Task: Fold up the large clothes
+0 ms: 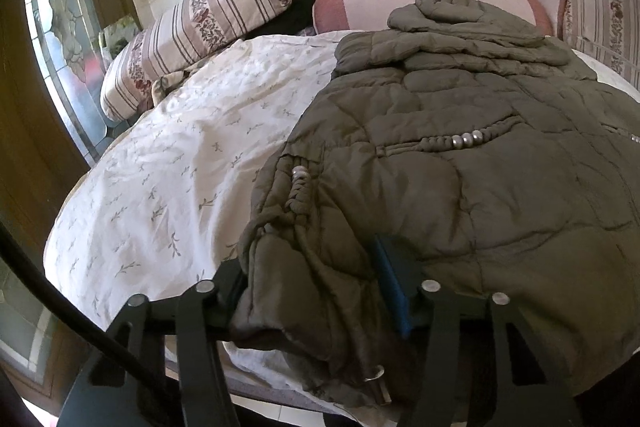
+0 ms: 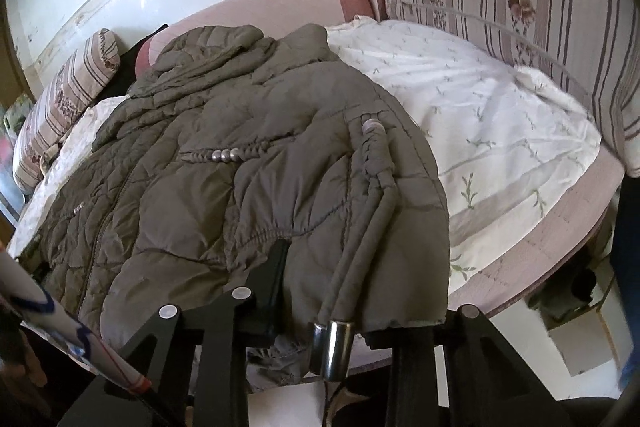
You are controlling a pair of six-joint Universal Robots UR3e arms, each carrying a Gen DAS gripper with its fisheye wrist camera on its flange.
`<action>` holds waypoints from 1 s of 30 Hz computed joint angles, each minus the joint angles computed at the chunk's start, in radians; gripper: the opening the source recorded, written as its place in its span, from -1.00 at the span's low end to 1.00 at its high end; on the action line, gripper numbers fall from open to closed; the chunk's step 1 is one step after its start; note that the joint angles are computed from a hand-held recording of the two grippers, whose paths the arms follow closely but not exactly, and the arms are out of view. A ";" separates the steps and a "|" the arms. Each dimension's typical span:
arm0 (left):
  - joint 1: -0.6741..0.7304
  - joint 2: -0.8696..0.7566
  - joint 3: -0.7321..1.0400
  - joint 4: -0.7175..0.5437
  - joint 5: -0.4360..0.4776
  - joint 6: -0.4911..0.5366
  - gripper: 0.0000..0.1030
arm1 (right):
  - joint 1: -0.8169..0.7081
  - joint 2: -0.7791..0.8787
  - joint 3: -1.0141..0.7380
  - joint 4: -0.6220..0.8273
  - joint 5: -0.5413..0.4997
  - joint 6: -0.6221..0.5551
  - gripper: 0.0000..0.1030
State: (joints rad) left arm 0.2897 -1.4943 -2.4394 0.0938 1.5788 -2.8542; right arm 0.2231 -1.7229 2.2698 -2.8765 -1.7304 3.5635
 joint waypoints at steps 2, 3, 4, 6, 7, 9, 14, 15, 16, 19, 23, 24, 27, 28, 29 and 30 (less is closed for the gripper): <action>-0.004 -0.005 0.002 0.003 0.005 0.000 0.05 | 0.009 0.010 -0.010 0.007 -0.013 0.001 -0.38; -0.005 -0.006 0.000 0.008 0.009 0.002 0.05 | 0.017 0.017 -0.018 0.013 -0.025 0.001 -0.38; -0.008 -0.011 -0.001 0.019 0.016 0.004 0.05 | 0.029 0.026 -0.029 0.020 -0.042 -0.001 -0.38; -0.020 -0.028 -0.002 0.044 0.033 0.006 0.06 | 0.053 0.046 -0.050 0.032 -0.075 0.000 -0.38; -0.022 -0.032 -0.002 0.049 0.036 0.007 0.06 | 0.066 0.057 -0.063 0.040 -0.095 -0.002 -0.38; -0.024 -0.036 -0.007 0.060 0.039 0.009 0.06 | 0.090 0.078 -0.085 0.053 -0.132 -0.004 -0.38; -0.041 -0.052 -0.010 0.087 0.061 0.007 0.05 | 0.142 0.119 -0.125 0.077 -0.212 -0.011 -0.38; -0.050 -0.055 -0.007 0.088 0.069 0.003 0.05 | 0.149 0.124 -0.131 0.082 -0.223 -0.012 -0.38; -0.050 -0.055 -0.009 0.091 0.069 0.004 0.05 | 0.154 0.128 -0.134 0.085 -0.231 -0.014 -0.38; -0.053 -0.058 -0.009 0.097 0.072 0.006 0.05 | 0.166 0.138 -0.145 0.094 -0.253 -0.018 -0.38; -0.053 -0.058 -0.014 0.105 0.073 0.010 0.05 | 0.197 0.166 -0.172 0.111 -0.302 -0.021 -0.39; -0.055 -0.059 -0.013 0.104 0.074 0.008 0.05 | 0.203 0.171 -0.177 0.115 -0.312 -0.021 -0.39; -0.054 -0.058 -0.015 0.107 0.073 0.010 0.05 | 0.212 0.179 -0.187 0.124 -0.324 -0.019 -0.39; -0.053 -0.057 -0.016 0.107 0.072 0.011 0.05 | 0.215 0.182 -0.191 0.127 -0.329 -0.020 -0.39; -0.051 -0.056 -0.018 0.108 0.071 0.012 0.05 | 0.218 0.185 -0.195 0.130 -0.336 -0.021 -0.39; -0.052 -0.057 -0.017 0.107 0.071 0.012 0.05 | 0.221 0.188 -0.197 0.131 -0.340 -0.022 -0.39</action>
State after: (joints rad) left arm 0.2378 -1.5509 -2.4565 0.2011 1.6502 -2.8426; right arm 0.4437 -1.5351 2.0730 -2.7453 -2.0708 3.5413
